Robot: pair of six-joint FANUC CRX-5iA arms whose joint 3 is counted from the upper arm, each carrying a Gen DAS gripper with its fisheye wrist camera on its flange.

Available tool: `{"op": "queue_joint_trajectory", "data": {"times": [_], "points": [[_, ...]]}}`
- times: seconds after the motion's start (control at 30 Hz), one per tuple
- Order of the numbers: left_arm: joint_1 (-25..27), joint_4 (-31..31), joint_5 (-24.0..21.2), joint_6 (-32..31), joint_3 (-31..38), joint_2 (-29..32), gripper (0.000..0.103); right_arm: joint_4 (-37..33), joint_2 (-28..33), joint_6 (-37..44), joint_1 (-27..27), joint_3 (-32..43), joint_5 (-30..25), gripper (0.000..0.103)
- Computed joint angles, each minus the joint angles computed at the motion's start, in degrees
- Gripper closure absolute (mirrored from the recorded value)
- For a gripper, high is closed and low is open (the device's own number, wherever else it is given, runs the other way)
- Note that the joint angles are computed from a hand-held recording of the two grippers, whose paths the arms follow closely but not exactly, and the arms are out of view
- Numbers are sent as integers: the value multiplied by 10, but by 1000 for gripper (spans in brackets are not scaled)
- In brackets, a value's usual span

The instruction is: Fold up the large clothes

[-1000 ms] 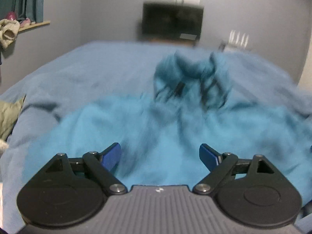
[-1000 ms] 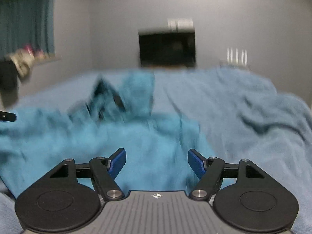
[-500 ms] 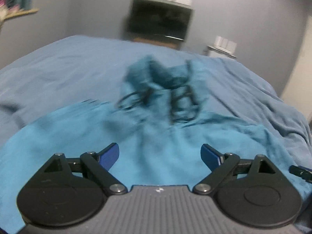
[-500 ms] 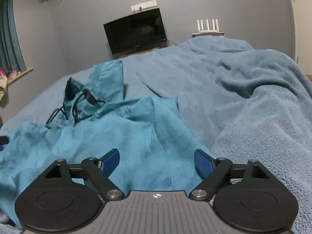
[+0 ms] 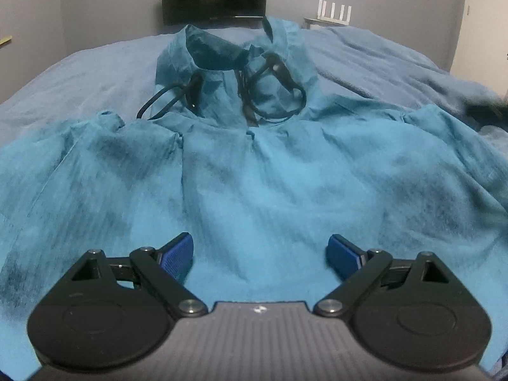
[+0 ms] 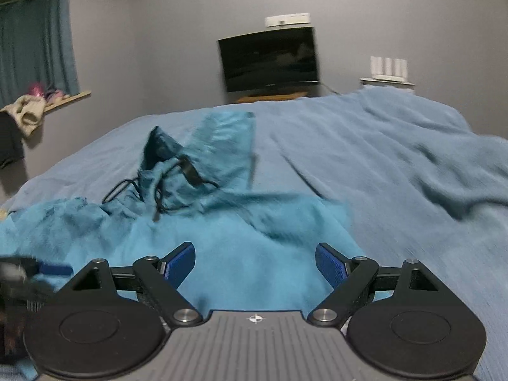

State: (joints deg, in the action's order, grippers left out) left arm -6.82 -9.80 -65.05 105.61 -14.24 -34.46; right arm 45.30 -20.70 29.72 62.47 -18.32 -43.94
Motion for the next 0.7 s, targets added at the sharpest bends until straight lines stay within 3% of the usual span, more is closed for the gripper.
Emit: {"op": "queue_joint_trajectory", "data": {"times": [0.13,0.23,0.37,0.47,0.7], "points": [[5,2,2,0,-5,-2,9,-50,113,58,-56,112,57,23],[15,16,22,-17,-13,-12,9,-83,200,106,-87,207,66,29],[33,43,46,-47,-23,-18,9,-74,299,94,-122,311,74,30],[66,91,53,-76,-37,-21,9,-115,365,93,-146,394,73,30],[130,187,66,-128,-68,-35,9,-290,500,182,-186,600,29,13]]}}
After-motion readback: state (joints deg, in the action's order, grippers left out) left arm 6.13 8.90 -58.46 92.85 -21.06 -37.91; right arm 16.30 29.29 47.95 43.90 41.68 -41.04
